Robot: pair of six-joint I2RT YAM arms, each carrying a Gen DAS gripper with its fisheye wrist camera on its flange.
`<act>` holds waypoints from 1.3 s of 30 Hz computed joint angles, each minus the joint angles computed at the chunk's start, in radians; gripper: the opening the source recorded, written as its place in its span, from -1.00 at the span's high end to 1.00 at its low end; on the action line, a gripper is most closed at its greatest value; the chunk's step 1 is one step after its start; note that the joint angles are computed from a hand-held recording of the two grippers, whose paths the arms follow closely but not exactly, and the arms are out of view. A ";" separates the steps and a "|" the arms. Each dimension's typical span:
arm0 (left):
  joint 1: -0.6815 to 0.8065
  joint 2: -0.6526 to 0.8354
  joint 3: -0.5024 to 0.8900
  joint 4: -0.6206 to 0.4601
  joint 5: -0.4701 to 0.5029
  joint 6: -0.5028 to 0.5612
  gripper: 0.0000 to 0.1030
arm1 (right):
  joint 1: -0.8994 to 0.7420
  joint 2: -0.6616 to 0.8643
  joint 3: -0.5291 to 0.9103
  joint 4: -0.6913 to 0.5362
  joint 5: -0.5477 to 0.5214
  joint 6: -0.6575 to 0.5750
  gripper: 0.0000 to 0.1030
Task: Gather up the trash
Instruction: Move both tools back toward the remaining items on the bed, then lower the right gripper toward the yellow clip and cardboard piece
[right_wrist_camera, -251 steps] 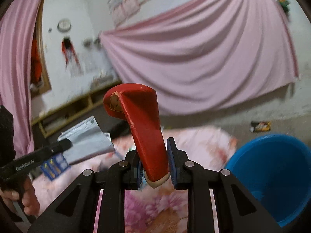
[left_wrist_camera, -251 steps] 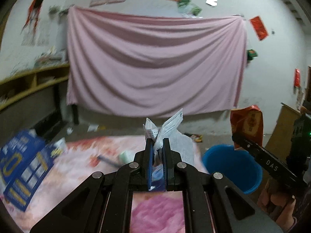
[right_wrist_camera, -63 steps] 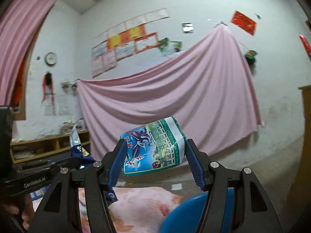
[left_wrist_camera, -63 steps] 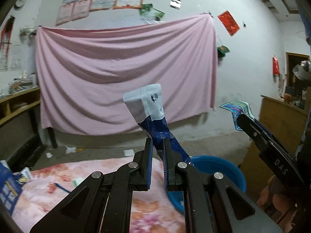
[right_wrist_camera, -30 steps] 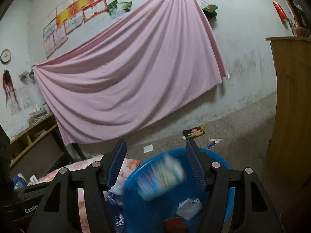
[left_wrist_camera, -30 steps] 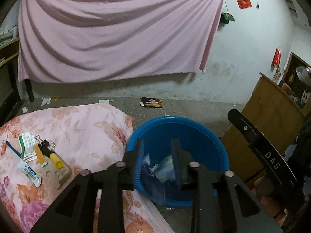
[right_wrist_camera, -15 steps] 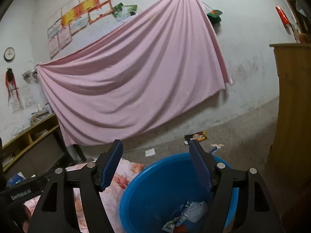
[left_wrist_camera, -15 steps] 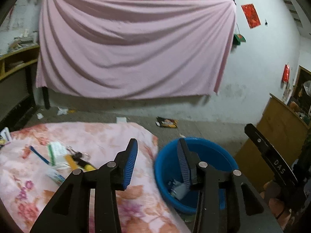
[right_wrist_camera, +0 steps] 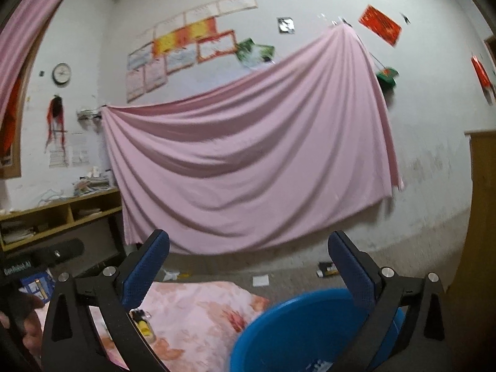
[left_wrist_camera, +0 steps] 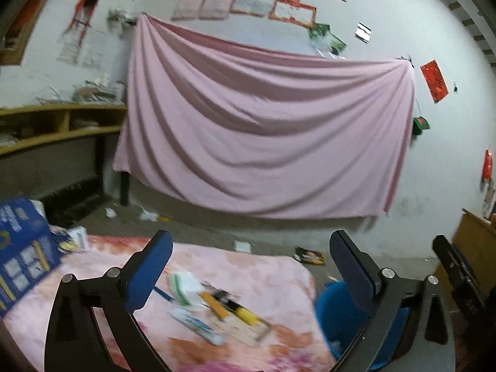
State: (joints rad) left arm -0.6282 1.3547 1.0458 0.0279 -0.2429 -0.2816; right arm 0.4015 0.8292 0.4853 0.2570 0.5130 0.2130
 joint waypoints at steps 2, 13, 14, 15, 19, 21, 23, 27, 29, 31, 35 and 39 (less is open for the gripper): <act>0.018 -0.028 -0.022 0.014 -0.012 0.024 -0.93 | 0.044 0.030 0.004 0.052 0.036 -0.029 -1.00; 0.118 -0.148 -0.189 0.110 -0.006 0.094 -0.93 | 0.196 0.173 0.020 0.260 0.125 -0.149 -1.00; 0.124 -0.155 -0.200 0.111 -0.005 0.095 -0.93 | 0.214 0.186 0.022 0.275 0.137 -0.162 -1.00; 0.133 -0.159 -0.208 0.114 -0.001 0.097 -0.93 | 0.224 0.200 0.027 0.286 0.142 -0.173 -1.00; 0.163 -0.174 -0.240 0.128 0.007 0.101 -0.94 | 0.256 0.260 0.052 0.310 0.146 -0.205 -1.00; 0.174 -0.178 -0.252 0.127 0.010 0.098 -0.93 | 0.268 0.292 0.068 0.314 0.145 -0.215 -1.00; 0.184 -0.176 -0.265 0.131 0.013 0.105 -0.93 | 0.279 0.324 0.084 0.314 0.146 -0.225 -1.00; 0.216 -0.160 -0.273 0.112 0.043 0.109 -0.93 | 0.297 0.401 0.129 0.296 0.146 -0.248 -1.00; 0.237 -0.149 -0.274 0.095 0.071 0.109 -0.93 | 0.302 0.433 0.147 0.281 0.141 -0.252 -1.00; 0.253 -0.131 -0.263 0.075 0.092 0.112 -0.93 | 0.302 0.464 0.173 0.248 0.133 -0.242 -1.00; 0.291 -0.086 -0.238 0.031 0.148 0.114 -0.93 | 0.287 0.518 0.231 0.158 0.090 -0.201 -1.00; 0.329 -0.033 -0.204 -0.025 0.225 0.107 -0.92 | 0.256 0.558 0.293 0.049 0.027 -0.134 -1.00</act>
